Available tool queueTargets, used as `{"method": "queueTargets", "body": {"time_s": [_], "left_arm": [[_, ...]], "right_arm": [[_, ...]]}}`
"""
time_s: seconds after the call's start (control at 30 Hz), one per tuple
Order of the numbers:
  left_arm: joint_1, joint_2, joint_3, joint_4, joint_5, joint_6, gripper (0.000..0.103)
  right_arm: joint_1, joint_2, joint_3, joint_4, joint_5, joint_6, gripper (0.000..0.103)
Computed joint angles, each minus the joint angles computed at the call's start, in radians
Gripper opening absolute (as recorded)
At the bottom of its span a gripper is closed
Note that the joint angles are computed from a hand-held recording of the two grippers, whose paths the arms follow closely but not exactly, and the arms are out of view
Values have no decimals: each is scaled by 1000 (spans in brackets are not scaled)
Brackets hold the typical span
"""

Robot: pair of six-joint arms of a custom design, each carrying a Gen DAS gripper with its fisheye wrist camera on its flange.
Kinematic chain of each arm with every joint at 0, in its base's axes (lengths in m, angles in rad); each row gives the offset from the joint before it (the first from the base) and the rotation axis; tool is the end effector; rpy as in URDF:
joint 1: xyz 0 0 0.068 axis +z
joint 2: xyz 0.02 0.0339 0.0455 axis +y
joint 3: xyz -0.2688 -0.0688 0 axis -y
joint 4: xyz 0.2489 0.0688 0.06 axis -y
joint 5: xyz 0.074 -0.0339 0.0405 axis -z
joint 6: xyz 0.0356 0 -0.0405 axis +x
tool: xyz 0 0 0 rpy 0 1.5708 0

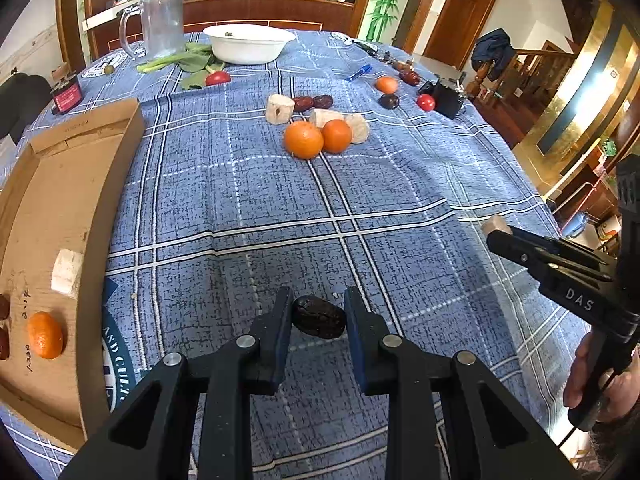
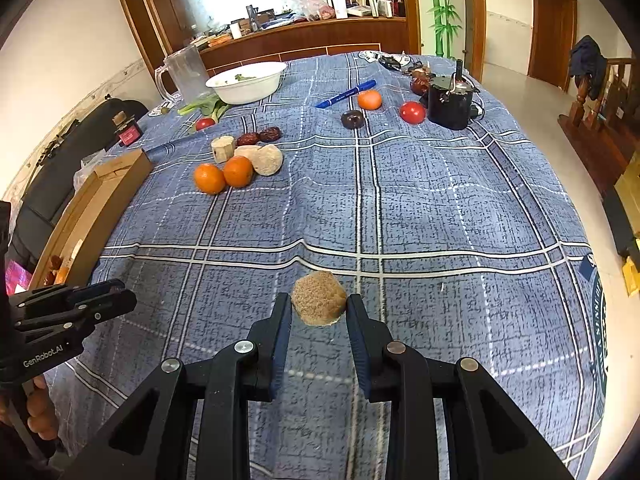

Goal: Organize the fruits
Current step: 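Carry the round cake and dark date to the tray, opening the right tool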

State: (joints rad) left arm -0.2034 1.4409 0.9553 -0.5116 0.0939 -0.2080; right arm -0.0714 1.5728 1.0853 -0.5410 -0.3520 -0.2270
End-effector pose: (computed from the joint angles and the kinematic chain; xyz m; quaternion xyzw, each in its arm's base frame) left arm 0.2860 -0.0624 0.2250 0.0111 0.9581 -0.1018 0.2674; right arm 0.3240 -0.0109 0.2267 -0.1205 0.9421 0.1276 0.2858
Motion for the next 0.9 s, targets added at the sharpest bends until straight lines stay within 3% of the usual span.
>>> {"method": "queueTargets", "body": {"time_s": [0.5,0.9], "left_arm": [[84,-106,-33,-32,29,44,25],[318,-198,-44,-81,100,125,25]], "right_arm": [[123,-52,-14,6,58,68,30],[329,-10,59,19,108,134,30]]}}
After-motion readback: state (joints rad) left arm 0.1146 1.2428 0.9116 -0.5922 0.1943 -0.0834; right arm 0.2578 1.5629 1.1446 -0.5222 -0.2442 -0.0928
